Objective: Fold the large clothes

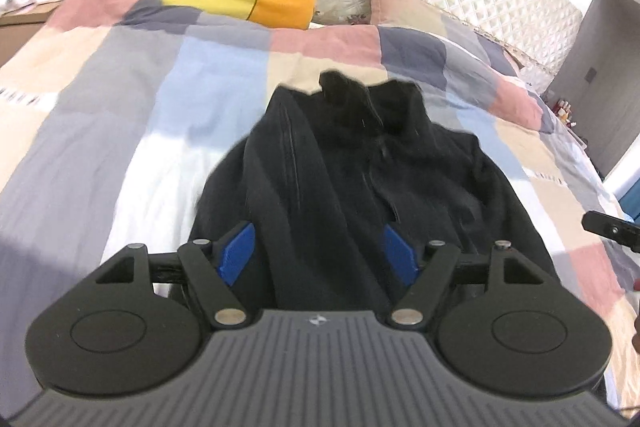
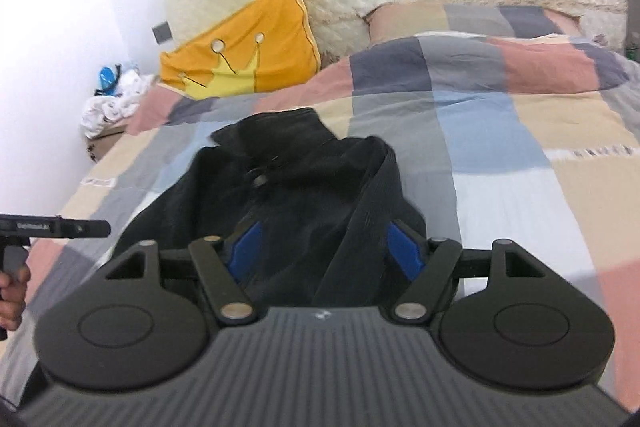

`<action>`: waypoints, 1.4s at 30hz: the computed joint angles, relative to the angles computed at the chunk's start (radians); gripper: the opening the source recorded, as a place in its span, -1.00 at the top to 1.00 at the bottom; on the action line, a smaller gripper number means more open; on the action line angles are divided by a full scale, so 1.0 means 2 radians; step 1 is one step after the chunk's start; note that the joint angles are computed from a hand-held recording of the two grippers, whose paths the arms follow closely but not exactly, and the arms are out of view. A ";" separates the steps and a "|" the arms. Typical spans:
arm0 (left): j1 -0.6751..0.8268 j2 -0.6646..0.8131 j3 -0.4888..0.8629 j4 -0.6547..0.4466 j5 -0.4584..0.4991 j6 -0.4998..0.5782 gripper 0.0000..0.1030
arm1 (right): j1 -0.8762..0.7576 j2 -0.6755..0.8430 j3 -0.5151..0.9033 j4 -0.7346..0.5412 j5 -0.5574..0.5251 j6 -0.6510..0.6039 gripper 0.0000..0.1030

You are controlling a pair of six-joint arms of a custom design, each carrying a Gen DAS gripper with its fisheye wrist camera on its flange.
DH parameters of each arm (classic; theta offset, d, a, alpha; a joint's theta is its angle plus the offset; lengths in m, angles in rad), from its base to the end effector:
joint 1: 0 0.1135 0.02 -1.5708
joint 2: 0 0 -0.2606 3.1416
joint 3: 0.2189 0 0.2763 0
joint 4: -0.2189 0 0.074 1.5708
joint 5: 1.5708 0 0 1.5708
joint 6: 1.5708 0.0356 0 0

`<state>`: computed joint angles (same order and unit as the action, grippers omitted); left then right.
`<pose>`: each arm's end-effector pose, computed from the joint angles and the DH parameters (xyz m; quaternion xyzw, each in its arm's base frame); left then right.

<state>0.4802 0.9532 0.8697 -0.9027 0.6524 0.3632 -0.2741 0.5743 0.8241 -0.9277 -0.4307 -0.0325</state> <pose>0.1868 0.0729 0.2780 0.0392 0.9109 -0.1682 0.3746 0.1297 -0.0210 0.3132 0.0146 0.8858 0.1261 0.4463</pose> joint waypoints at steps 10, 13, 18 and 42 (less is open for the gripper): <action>-0.137 0.373 0.209 0.168 -0.073 -0.080 -0.48 | 0.034 0.406 0.122 0.223 0.007 0.034 -0.39; -0.139 0.458 0.282 0.153 -0.052 -0.083 -0.48 | 0.028 0.500 0.192 0.209 -0.020 0.029 -0.39; -0.134 0.540 0.355 0.110 -0.005 -0.086 -0.48 | 0.038 0.578 0.264 0.167 -0.045 -0.001 -0.39; -0.087 0.412 0.375 -0.033 0.045 -0.020 0.87 | 0.060 0.486 0.332 0.016 0.026 -0.079 0.71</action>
<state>0.3068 1.7763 1.6187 -0.9689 0.7428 0.3222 -0.1546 1.5464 1.4879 -0.8964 -0.3778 -0.1896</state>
